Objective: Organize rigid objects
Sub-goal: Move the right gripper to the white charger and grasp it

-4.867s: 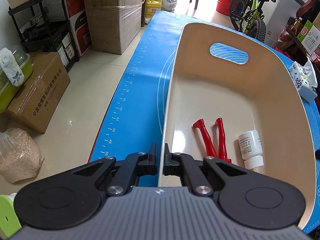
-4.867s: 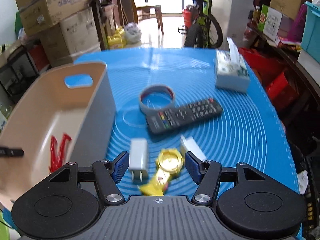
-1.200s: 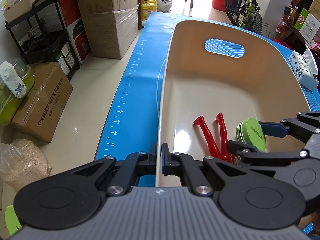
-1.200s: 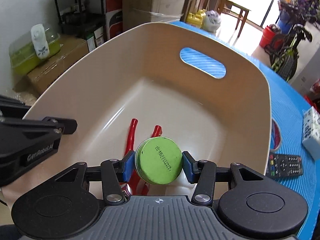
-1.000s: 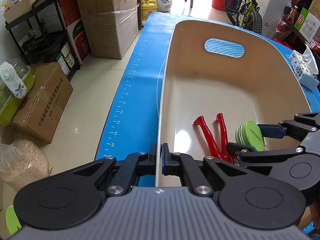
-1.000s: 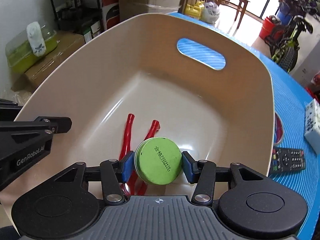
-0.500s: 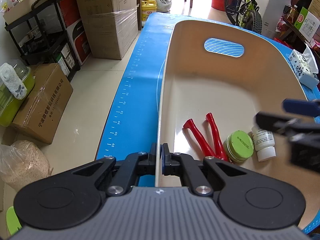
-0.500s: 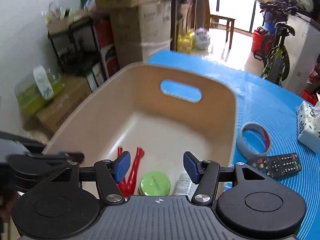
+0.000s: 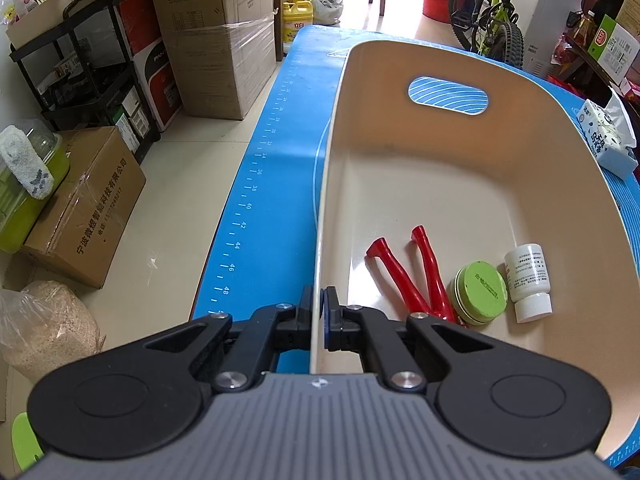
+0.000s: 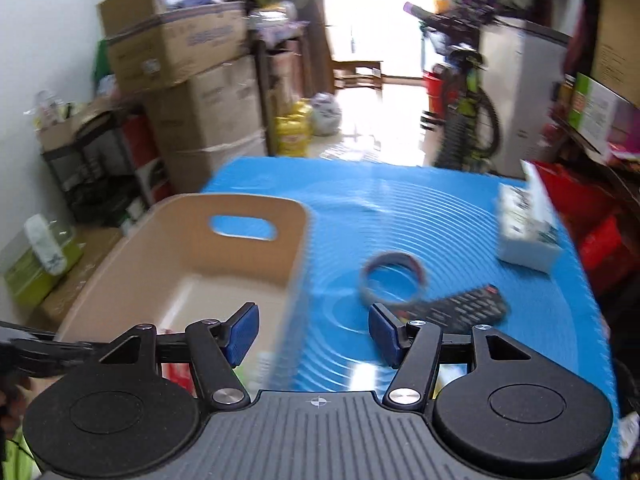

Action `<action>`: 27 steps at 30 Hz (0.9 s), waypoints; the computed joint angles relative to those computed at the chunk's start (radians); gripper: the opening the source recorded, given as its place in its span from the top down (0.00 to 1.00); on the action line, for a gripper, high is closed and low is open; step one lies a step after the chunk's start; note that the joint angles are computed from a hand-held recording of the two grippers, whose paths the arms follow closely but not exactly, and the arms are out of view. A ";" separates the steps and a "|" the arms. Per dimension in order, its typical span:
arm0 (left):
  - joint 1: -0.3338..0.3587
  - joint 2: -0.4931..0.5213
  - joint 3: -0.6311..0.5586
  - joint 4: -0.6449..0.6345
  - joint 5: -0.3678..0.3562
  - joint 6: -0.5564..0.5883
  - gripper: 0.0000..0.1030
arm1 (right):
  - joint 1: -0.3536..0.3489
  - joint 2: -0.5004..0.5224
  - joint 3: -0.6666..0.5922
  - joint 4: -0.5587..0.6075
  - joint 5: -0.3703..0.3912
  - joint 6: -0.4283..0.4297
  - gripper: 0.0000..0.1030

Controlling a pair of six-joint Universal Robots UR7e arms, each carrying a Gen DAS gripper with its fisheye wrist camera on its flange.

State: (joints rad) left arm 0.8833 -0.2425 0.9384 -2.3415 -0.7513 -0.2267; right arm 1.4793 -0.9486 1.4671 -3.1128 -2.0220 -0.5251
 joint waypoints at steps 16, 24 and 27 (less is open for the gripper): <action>-0.002 0.000 0.003 -0.002 0.003 -0.002 0.95 | -0.086 -0.005 0.037 -0.005 -0.091 0.029 0.33; -0.002 0.001 0.003 -0.002 0.003 -0.002 0.95 | -0.088 0.034 -0.001 0.058 -0.059 0.022 0.33; -0.002 0.001 0.002 -0.001 0.002 -0.003 0.95 | -0.086 0.055 -0.023 0.073 -0.068 -0.005 0.34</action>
State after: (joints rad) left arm 0.8814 -0.2417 0.9407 -2.3430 -0.7489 -0.2292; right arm 1.3936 -0.8937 1.4441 -3.0401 -2.0901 -0.5299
